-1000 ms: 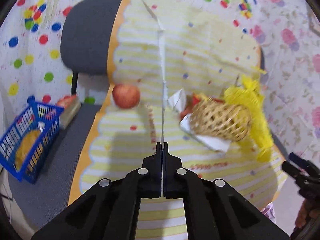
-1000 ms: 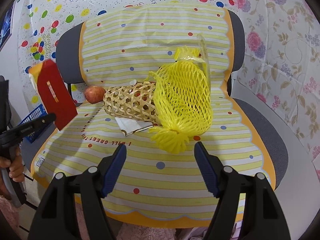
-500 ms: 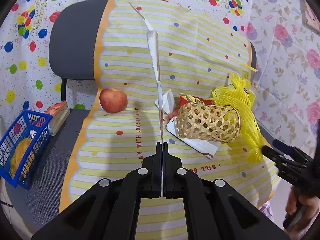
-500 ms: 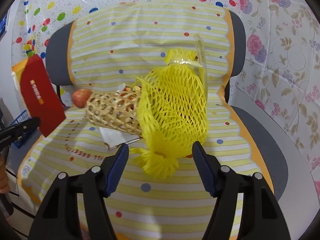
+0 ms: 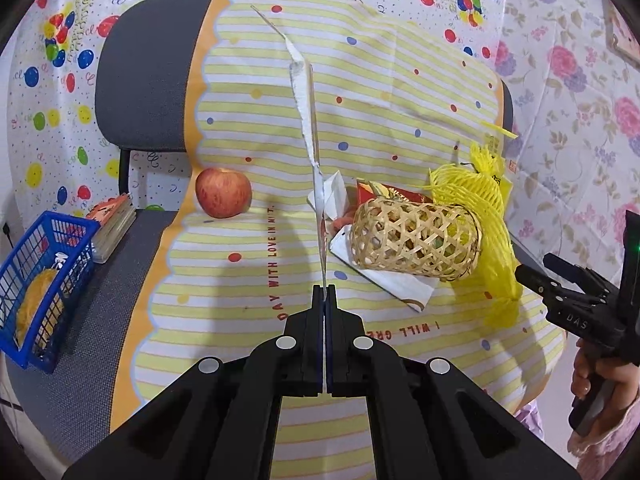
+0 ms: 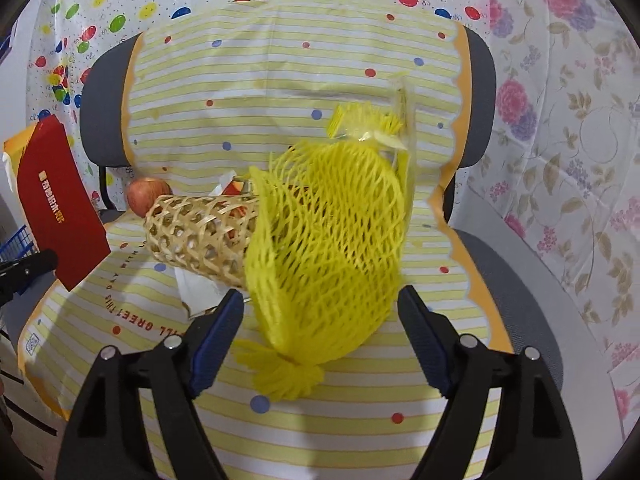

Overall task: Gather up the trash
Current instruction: 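Grasp the yellow mesh net with the right gripper while the left gripper holds the envelope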

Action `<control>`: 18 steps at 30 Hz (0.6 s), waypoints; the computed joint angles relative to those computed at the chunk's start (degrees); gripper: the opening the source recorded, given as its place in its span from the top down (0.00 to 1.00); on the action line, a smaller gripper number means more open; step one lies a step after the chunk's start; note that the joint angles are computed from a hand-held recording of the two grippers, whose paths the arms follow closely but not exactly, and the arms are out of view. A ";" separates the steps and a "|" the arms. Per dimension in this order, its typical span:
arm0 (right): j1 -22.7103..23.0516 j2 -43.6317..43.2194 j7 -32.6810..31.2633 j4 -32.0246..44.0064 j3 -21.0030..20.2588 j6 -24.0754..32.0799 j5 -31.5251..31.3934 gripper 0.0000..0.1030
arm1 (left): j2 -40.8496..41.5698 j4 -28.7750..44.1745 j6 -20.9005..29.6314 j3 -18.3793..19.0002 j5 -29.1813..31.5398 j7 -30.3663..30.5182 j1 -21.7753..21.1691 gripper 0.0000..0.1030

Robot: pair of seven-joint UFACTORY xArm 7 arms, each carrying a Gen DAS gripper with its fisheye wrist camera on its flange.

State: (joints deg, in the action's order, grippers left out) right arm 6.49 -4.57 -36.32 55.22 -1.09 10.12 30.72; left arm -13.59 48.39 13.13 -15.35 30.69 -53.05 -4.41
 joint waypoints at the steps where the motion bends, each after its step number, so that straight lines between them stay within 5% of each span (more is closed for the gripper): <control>1: -0.42 0.75 1.05 0.52 0.14 -0.08 -1.57 0.24 | 0.34 0.44 0.05 -0.30 0.47 -0.30 0.20 1.00; 4: -0.80 2.68 -1.08 2.35 0.14 1.98 0.65 0.25 | 1.15 1.33 0.34 -0.27 0.76 -0.57 -0.15 1.00; 8: -0.92 3.16 -12.08 3.32 1.36 4.14 10.55 0.35 | 1.49 1.89 1.02 -0.09 1.68 -1.20 -0.68 1.00; 11: -0.59 2.68 -13.40 2.64 2.43 2.80 9.14 0.61 | 1.40 1.87 1.04 0.29 1.72 -1.19 -1.21 1.00; 12: -0.59 2.63 -12.45 2.59 2.56 2.63 7.58 0.83 | 1.17 1.75 1.11 0.28 1.81 -1.25 -1.33 1.00; 13: -0.56 2.54 -11.39 2.56 2.65 2.35 6.36 0.91 | 0.91 1.60 1.08 0.23 1.88 -1.36 -1.40 1.00; 18: 2.92 -2.81 -21.10 0.76 0.20 0.04 17.65 0.92 | -2.42 -0.02 0.77 -0.52 2.15 -1.60 -0.92 1.00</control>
State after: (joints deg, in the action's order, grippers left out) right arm 9.41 -7.38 -57.42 55.98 -0.89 10.17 48.38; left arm -16.01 48.36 13.90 -15.87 32.84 -54.65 -5.33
